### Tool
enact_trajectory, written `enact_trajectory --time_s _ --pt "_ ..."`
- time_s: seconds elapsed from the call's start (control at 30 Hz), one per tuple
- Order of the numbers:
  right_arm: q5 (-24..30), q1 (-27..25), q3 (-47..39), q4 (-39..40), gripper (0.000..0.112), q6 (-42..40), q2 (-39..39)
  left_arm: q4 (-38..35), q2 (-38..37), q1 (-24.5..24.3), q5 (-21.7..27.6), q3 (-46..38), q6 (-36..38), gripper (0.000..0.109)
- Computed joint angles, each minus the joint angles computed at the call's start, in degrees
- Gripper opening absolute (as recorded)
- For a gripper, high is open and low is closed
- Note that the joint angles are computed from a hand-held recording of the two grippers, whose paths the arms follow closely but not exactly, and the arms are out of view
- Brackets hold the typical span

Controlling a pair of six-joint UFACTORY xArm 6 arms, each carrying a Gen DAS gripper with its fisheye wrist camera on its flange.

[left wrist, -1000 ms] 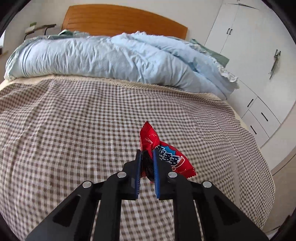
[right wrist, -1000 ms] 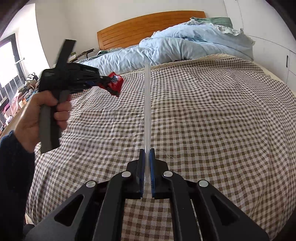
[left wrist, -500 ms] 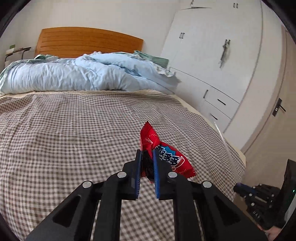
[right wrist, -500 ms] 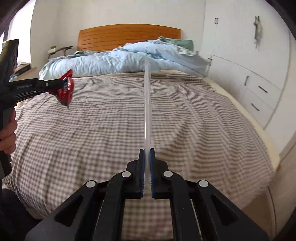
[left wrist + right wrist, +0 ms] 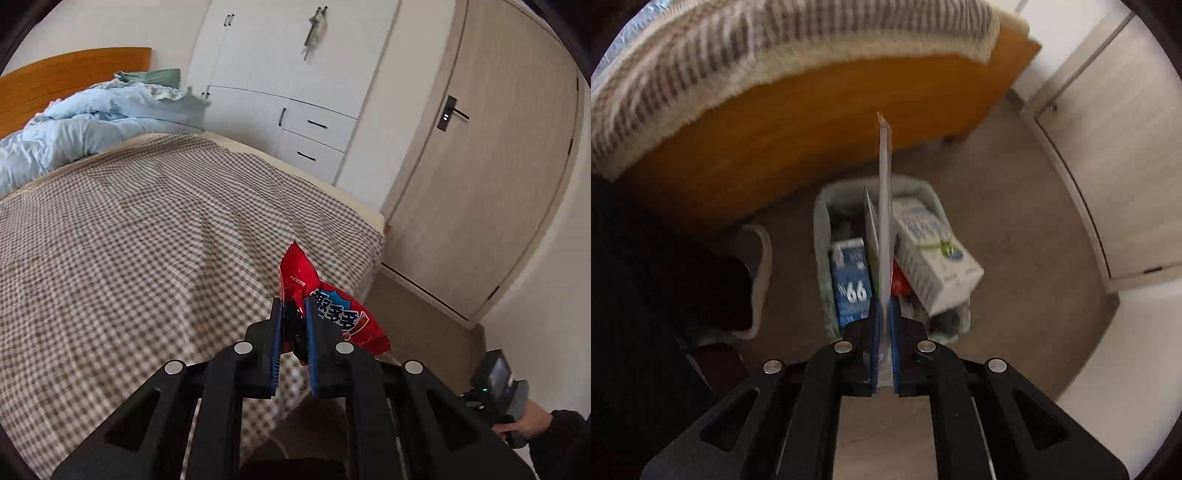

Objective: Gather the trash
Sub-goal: 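Carry the straw and red packet over the wastebasket with both tools, then open the right tool and left tool to drop both items into the wastebasket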

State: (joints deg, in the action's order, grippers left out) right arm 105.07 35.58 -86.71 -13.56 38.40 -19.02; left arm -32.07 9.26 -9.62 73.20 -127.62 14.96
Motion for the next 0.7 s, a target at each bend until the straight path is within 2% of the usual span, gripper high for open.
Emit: enact_trajectory --time_s 0.2,0.43,0.47,0.5,0.57,0.7 --pt "-6.13 -8.16 15.81 7.08 0.006 -4.85 -5.47 0.7 -1.32 -7.17 0.45 4.05 -1.02 0.009" --pt "-14.22 -13.89 19.78 9.45 0.009 -13.33 -1.68 4.67 0.26 -12.34 2.75 4.24 -2.67 0.009" --pt "-13.95 -13.82 19.0 8.07 0.019 -13.81 -0.66 5.53 0.65 -13.01 3.16 4.06 -3.0 0.01" --pt "-13.97 -13.59 18.44 6.25 0.041 -13.48 -0.37 6.16 1.24 -13.63 3.81 3.54 -3.04 0.01" --pt "-17.0 -14.61 20.02 6.53 0.058 -13.05 -3.13 7.69 2.53 -14.82 4.94 2.55 -3.55 0.01" --pt "-18.26 -14.84 22.18 5.66 0.059 -9.46 -7.33 8.5 8.31 -16.64 10.06 -3.86 -6.23 0.01"
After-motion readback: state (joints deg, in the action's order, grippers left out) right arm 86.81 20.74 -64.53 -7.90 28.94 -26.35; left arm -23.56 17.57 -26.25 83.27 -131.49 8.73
